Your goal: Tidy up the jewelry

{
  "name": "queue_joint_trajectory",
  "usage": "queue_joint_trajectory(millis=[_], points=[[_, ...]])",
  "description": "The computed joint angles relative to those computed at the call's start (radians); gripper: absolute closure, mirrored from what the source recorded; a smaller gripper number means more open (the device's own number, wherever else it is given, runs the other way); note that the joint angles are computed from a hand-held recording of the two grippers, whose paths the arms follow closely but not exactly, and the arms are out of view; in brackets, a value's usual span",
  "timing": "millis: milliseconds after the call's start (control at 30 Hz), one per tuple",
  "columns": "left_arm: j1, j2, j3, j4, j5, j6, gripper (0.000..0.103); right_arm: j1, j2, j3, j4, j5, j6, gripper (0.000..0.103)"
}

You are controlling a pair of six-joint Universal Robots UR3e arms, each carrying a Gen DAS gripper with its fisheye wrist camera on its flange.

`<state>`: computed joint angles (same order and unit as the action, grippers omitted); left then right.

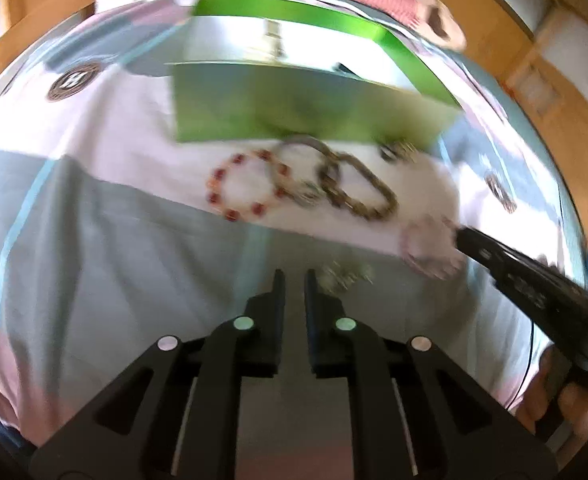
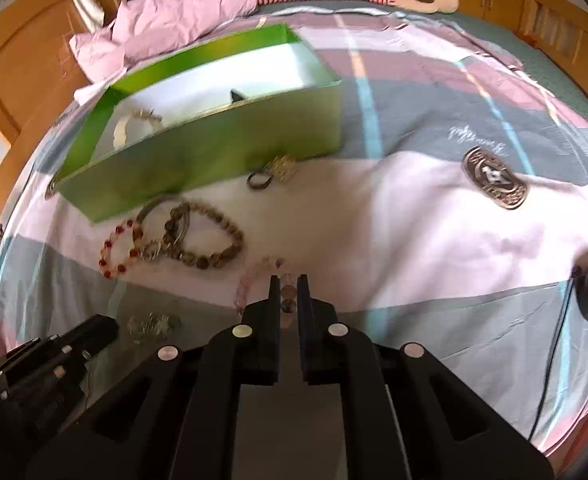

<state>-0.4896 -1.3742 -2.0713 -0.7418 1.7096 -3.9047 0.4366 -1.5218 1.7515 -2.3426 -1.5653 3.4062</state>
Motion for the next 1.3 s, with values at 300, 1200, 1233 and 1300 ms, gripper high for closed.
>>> queue_joint_trajectory(millis=[300, 1200, 1233, 1300], points=[[0.119, 0.121, -0.122, 0.042, -0.105, -0.057, 0.045, -0.06, -0.057, 0.052, 0.002, 0.038, 0.006, 0.094], [-0.119, -0.207, 0.144, 0.013, 0.061, 0.147, 0.089, -0.012, 0.022, 0.084, -0.018, -0.022, -0.006, 0.068], [-0.118, -0.206, 0.145, 0.013, 0.062, 0.145, 0.089, -0.009, 0.028, 0.086, -0.023, -0.026, -0.008, 0.066], [-0.116, -0.208, 0.147, 0.013, 0.059, 0.146, 0.089, 0.0, 0.036, 0.085, -0.034, -0.039, -0.011, 0.066]])
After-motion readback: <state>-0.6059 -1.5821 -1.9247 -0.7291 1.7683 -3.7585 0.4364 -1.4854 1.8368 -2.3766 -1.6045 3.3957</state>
